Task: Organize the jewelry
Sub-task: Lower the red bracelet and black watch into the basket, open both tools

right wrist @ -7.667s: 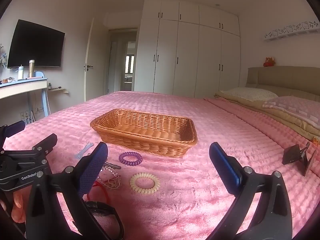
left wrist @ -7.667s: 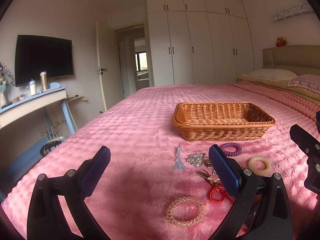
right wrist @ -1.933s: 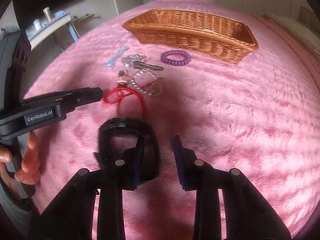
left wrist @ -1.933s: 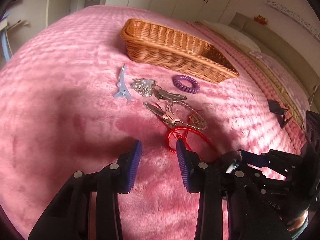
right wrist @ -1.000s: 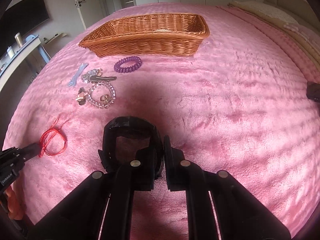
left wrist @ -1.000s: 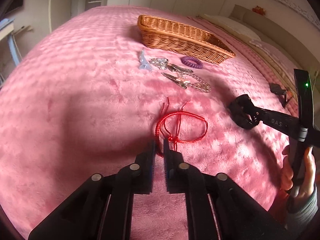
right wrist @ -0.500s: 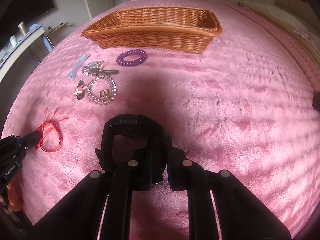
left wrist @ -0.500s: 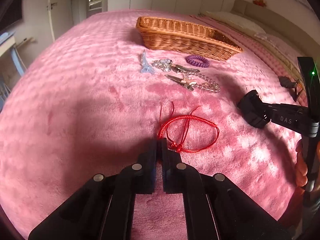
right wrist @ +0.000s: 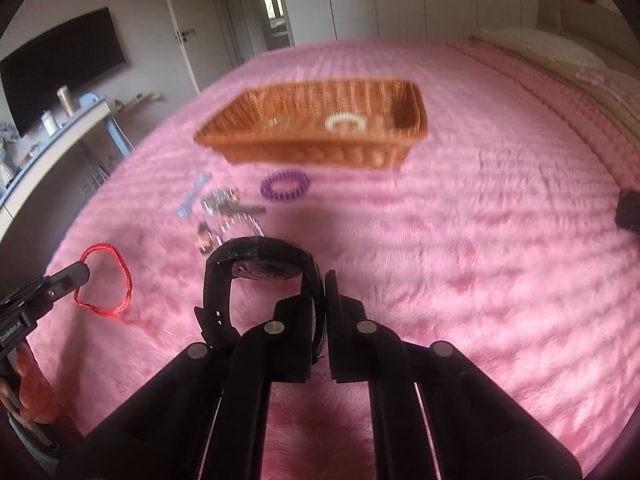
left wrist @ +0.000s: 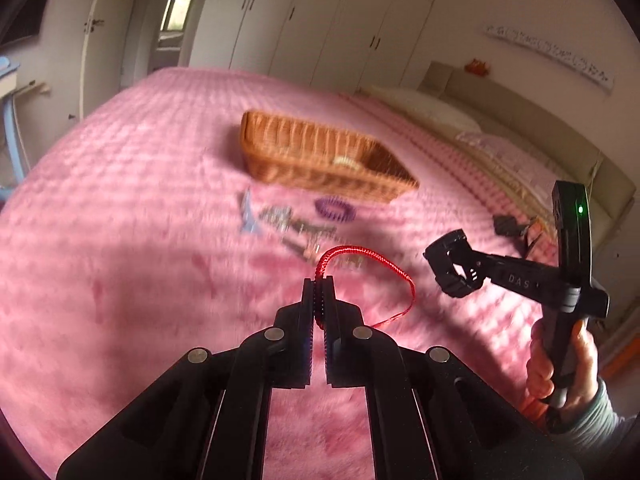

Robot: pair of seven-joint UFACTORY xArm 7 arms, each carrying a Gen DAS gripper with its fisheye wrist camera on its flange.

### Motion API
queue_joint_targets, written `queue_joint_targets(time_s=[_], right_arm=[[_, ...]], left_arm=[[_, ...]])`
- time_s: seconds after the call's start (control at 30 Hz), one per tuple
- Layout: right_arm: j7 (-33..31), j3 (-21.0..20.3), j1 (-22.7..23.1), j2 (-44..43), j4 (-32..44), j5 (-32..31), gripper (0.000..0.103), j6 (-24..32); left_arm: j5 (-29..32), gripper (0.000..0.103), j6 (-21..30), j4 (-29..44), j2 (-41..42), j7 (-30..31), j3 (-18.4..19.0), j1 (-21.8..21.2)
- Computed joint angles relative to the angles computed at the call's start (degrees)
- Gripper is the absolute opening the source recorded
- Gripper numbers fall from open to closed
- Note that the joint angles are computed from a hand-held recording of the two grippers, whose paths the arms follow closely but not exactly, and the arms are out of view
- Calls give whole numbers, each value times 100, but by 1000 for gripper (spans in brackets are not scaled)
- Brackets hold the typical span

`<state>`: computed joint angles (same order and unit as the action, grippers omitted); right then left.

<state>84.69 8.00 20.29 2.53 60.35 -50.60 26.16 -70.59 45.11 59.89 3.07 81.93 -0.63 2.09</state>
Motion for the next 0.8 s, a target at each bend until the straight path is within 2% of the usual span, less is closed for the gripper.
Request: queue_joint_targets(time_s=[0.2,0.4,0.53,0.67,0.8], right_arm=[[-88,-58,-107,-20,415,-322,5,124],[-400,-328,-262,544,1391,-446,5,160],[-543,-654,-229,1114,2158,-441,5,130],[-599,-1026,-204,1802,2872,-175,5,-103],[-848,-1272,-237,2555,3556,342,5,-173]], left_arm=[[-262,2,-30,528,64,-67,-86,-106],[-296,2,-379,1650,673,-351,-375,-314],[-109,2,-911,2717,1457,-781,-705,-444],[223,2,-1460,3953,2496,-1252,-1002,-611],[1075,2,-1858,5054,3489,-2197,-943,-975]])
